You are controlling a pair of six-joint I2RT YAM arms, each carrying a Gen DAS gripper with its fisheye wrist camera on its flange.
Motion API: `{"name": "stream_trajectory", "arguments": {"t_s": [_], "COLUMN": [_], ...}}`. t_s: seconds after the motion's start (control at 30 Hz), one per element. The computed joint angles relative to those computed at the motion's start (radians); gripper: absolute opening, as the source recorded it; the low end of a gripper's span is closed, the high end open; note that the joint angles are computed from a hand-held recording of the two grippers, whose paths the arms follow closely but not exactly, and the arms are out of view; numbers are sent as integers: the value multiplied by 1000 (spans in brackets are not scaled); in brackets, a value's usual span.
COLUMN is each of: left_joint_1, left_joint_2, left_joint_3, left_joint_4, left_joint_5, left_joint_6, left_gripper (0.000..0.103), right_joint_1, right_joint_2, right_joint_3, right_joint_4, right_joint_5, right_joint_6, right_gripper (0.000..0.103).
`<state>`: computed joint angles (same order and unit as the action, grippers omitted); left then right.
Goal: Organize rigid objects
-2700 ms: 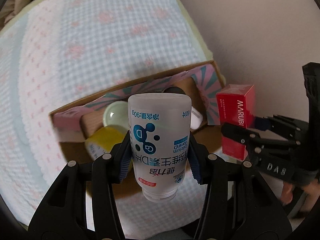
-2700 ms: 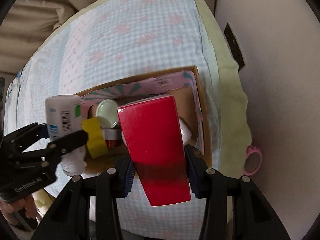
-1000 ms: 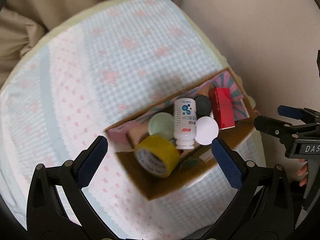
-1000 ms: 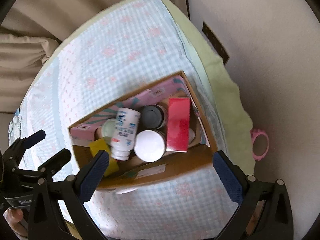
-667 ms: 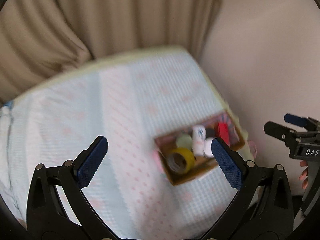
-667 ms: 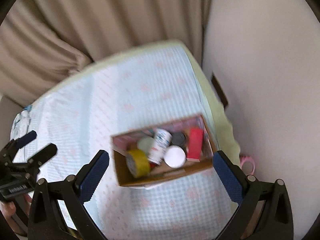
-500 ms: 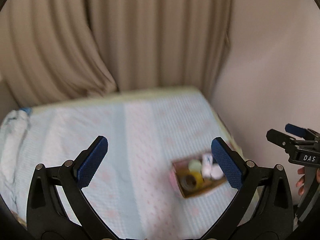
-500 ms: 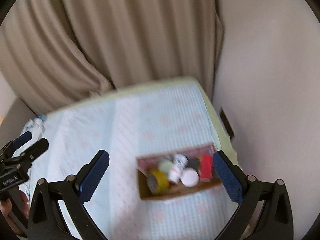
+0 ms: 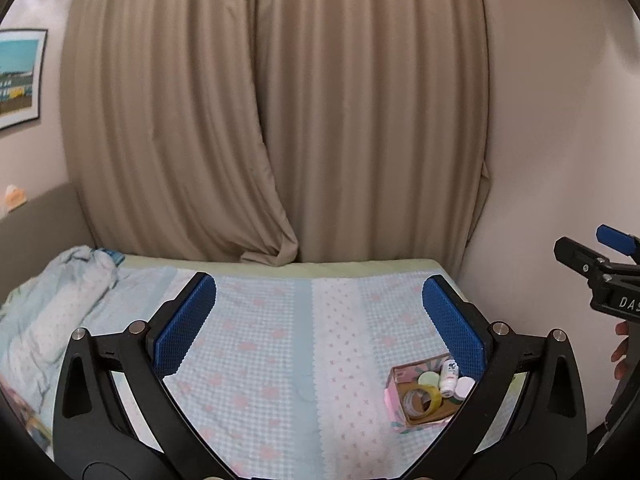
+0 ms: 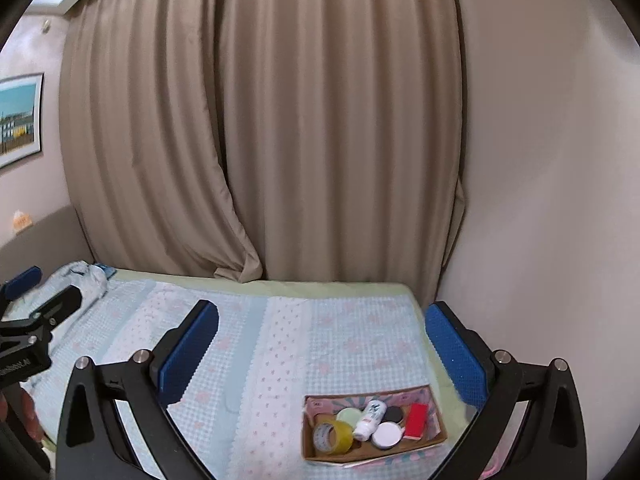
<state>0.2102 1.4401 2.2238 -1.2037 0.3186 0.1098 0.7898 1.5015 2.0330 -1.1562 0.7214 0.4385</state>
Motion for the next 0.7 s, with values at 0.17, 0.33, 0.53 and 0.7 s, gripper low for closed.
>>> {"name": "stream_trajectory", "arguments": {"t_s": [0.17, 0.33, 0.53, 0.7], "left_joint_1": [65, 101, 109, 94], "left_joint_2": [-47, -46, -57, -69], "left_joint_3": [-30, -7, -14, -17], "left_joint_4": [5, -11, -9, -5], "left_joint_5": [42, 68, 69, 52], "left_joint_6": [22, 25, 37, 38], "left_gripper": [103, 103, 103, 103], "right_joint_1": [38, 59, 67, 68], "right_joint_2": [12, 10, 9, -2], "right_joint_3": [20, 6, -3, -15], "right_joint_4": [-11, 1, 4, 7], "right_joint_5": [29, 39, 43, 46], "right_joint_6": [16, 24, 38, 44], "right_gripper": [103, 103, 103, 103]}}
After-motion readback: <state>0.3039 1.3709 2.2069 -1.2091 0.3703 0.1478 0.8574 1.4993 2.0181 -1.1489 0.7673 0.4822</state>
